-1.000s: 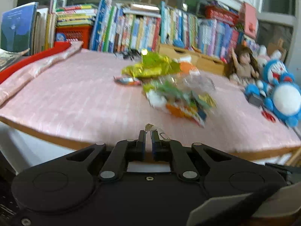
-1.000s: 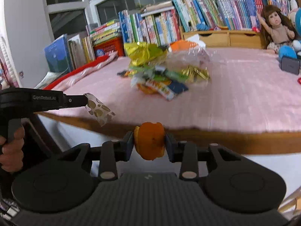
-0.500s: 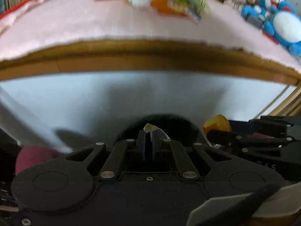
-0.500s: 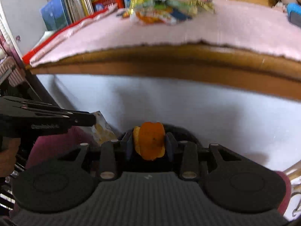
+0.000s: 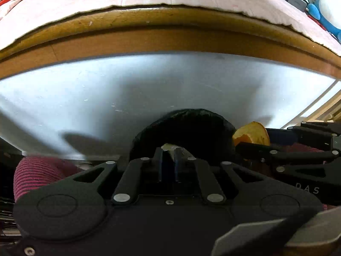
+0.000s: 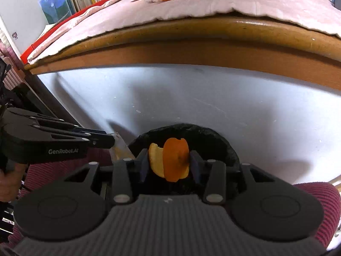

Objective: Collect trash
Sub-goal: 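Lower both tools into the black bin and open both to drop the trash, then grasp the green wrapper with the right tool while the left tool grasps an orange peel piece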

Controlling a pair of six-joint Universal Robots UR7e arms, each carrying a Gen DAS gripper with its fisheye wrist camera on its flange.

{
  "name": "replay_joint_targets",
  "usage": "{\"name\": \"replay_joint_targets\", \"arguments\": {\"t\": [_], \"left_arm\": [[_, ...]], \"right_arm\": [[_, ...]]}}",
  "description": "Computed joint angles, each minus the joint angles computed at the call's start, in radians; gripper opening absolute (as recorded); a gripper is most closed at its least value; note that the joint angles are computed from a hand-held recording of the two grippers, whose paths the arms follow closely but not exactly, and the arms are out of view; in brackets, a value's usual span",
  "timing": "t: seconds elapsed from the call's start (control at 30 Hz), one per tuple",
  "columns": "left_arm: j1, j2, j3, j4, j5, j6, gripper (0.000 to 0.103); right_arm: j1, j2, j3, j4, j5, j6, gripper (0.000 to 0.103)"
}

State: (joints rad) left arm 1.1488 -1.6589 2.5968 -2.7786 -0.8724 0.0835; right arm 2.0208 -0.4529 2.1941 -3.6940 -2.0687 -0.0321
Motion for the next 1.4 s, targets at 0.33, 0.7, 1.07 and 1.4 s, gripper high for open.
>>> {"name": "replay_joint_targets", "arguments": {"t": [0.33, 0.7, 1.07, 1.4], "left_arm": [[-0.018, 0.006, -0.003, 0.018, 0.018, -0.019, 0.027], [-0.077, -0.021, 0.027, -0.075, 0.062, 0.017, 0.062], [-0.18, -0.134, 0.056, -0.237, 0.059, 0.144, 0.091], [-0.168, -0.074, 0.015, -0.479, -0.025, 0.281, 0.093]], "right_arm": [[-0.004, -0.003, 0.002, 0.001, 0.009, -0.002, 0.069], [0.015, -0.012, 0.009, -0.075, 0.011, -0.051, 0.079], [0.044, -0.07, 0.016, -0.246, 0.034, -0.182, 0.087], [0.057, -0.078, -0.06, -0.35, -0.019, -0.317, 0.088]]}}
